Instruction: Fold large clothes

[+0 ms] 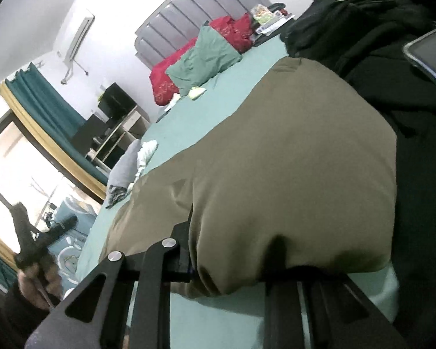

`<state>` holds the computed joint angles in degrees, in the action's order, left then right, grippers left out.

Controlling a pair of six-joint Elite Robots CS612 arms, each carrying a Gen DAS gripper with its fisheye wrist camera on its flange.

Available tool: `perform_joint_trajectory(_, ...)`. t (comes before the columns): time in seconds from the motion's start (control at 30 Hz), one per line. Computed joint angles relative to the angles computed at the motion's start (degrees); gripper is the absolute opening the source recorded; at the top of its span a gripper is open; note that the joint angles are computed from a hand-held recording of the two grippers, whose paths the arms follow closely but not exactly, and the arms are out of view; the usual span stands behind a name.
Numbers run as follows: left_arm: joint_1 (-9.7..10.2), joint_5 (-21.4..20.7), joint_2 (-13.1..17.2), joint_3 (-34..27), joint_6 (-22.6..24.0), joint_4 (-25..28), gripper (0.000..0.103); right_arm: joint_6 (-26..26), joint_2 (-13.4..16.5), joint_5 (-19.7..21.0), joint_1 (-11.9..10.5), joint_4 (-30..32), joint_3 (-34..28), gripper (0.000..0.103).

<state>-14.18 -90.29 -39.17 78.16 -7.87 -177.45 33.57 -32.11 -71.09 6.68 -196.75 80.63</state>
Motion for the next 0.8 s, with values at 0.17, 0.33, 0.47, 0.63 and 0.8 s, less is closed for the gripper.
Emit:
perform_joint_trajectory(0.17, -2.19, -6.74, 3.57, -6.33, -0.86, 5.86, 0.074, 2.09, 0.22, 0.54, -0.78, 1.66, 0.73, 0.024)
perform_joint_trajectory(0.33, -3.96, -3.44, 8.78, -13.05, -0.84, 16.38, 0.074, 10.12, 1.78, 4.0, -2.2, 4.66, 0.24, 0.055)
perform_joint_trajectory(0.47, -4.06, -2.74, 11.93, -15.5, 1.82, 20.12, 0.074, 19.6, 4.34, 5.15, -2.86, 1.67, -1.46, 0.071)
perform_joint_trajectory(0.63, -4.75, 1.15, 12.55, -14.5, 3.12, 16.45, 0.074, 20.01, 6.39, 4.52, -2.02, 1.59, -6.3, 0.06)
perform_joint_trajectory(0.8, -5.13, 2.84, 12.66, -14.39, 3.18, 15.79, 0.074, 10.88, 5.37, -1.04, -0.18, 2.71, -8.35, 0.026)
